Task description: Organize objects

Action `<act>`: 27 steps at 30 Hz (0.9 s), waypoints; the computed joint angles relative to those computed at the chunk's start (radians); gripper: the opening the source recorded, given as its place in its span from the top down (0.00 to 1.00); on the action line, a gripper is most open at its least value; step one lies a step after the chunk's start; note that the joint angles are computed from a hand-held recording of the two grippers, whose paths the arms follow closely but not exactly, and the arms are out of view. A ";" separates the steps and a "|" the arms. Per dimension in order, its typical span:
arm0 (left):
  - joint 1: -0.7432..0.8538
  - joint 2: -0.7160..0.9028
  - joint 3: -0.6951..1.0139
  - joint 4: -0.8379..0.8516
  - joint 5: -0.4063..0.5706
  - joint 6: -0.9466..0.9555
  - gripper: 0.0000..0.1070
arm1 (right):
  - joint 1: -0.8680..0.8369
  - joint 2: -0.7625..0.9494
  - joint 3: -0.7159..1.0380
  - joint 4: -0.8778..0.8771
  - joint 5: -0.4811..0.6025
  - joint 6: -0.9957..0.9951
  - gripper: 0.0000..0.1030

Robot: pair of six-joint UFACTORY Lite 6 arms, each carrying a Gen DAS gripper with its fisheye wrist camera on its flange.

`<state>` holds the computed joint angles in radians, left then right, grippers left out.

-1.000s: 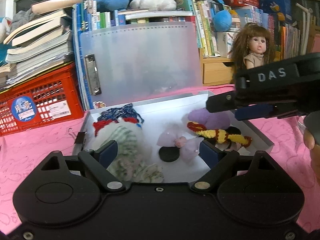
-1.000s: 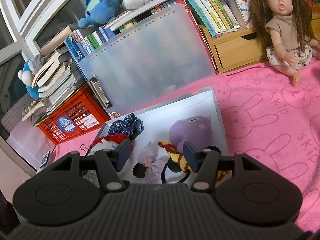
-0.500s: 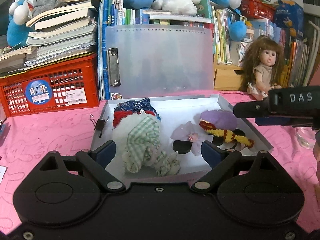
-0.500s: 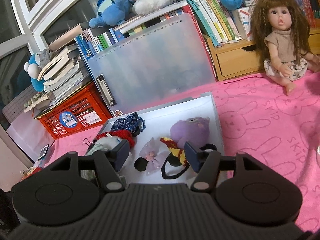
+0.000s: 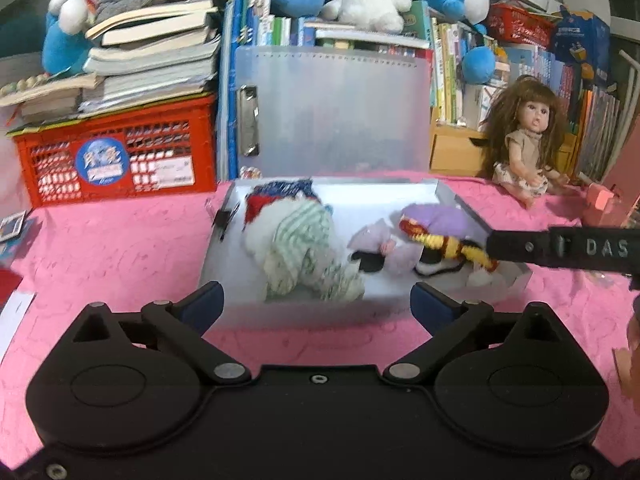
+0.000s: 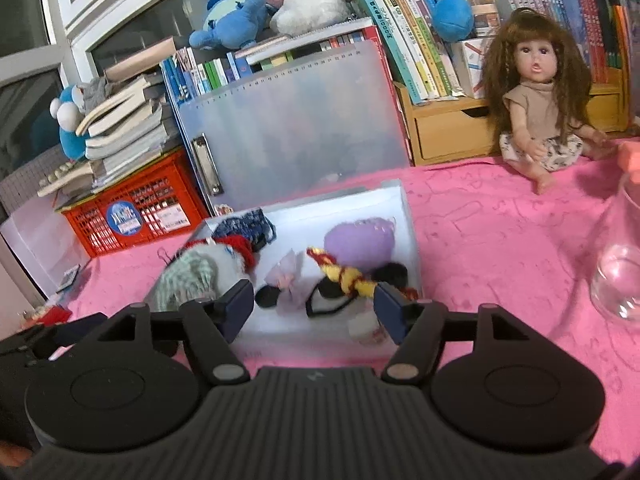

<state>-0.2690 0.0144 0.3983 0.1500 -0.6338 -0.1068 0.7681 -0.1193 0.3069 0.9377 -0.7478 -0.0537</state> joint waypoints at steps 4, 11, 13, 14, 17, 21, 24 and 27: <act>0.011 0.008 -0.061 -0.041 -0.036 0.037 0.05 | 0.142 0.062 -0.016 0.141 -0.093 -0.023 0.23; 0.039 0.058 -0.111 -0.070 -0.088 0.051 0.05 | 0.334 0.256 0.060 0.361 -0.177 -0.103 0.20; 0.046 0.079 -0.111 -0.073 -0.093 0.049 0.05 | 0.358 0.300 0.087 0.386 -0.181 -0.115 0.20; 0.048 0.090 -0.111 -0.079 -0.097 0.053 0.05 | 0.364 0.316 0.099 0.393 -0.178 -0.120 0.19; 0.043 0.126 -0.101 -0.113 -0.102 0.072 0.04 | 0.367 0.355 0.130 0.402 -0.171 -0.131 0.17; 0.021 0.170 -0.087 -0.179 -0.119 0.105 0.04 | 0.371 0.417 0.180 0.427 -0.170 -0.150 0.15; 0.002 0.177 -0.082 -0.209 -0.119 0.124 0.04 | 0.363 0.454 0.204 0.426 -0.156 -0.134 0.14; 0.004 0.179 -0.079 -0.205 -0.116 0.119 0.04 | 0.347 0.469 0.214 0.412 -0.136 -0.127 0.12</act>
<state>-0.2650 0.1930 0.3191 -0.0551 -0.7502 0.0124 1.1152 0.3495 0.5206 1.3493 -0.8837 -0.1809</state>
